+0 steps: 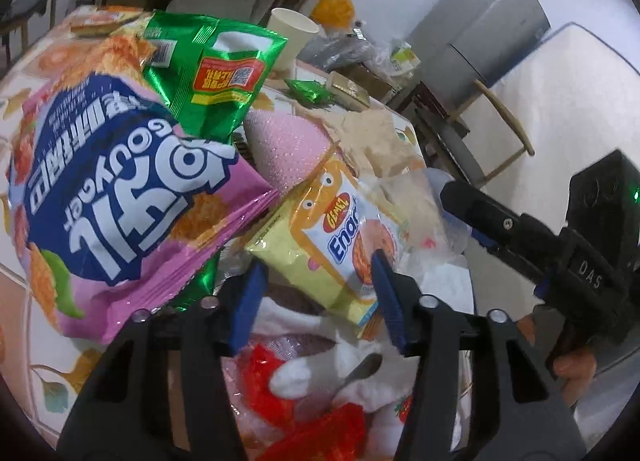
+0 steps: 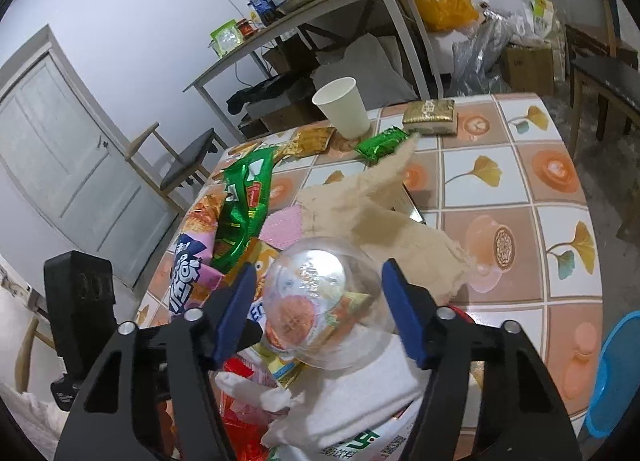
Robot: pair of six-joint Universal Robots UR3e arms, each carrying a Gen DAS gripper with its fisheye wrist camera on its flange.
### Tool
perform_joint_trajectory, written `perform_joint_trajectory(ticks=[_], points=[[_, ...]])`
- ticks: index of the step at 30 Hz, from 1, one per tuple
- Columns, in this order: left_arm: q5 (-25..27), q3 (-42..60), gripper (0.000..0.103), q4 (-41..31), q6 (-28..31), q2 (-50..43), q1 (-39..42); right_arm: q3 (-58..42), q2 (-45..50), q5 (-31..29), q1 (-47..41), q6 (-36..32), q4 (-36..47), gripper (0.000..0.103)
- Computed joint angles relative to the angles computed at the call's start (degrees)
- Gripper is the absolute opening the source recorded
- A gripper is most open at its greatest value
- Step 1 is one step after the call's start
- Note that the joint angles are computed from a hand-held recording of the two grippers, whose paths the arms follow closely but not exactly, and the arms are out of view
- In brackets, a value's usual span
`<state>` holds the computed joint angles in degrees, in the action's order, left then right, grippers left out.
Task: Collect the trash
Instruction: 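Grasp the clear plastic cup with the right tool while the left tool grasps a yellow snack packet, then carry both items to the blue wastebasket and open both tools to drop them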
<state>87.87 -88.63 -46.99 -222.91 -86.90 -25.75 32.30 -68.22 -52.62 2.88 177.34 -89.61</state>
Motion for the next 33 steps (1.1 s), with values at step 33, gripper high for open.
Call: perform_joint_trajectory(ticks=[33], points=[[33.16, 35.06, 0.004, -6.79, 10.77, -15.14, -25.36, 29.06, -32.99, 24.66, -33.8, -7.55, 8.81, 0.059]])
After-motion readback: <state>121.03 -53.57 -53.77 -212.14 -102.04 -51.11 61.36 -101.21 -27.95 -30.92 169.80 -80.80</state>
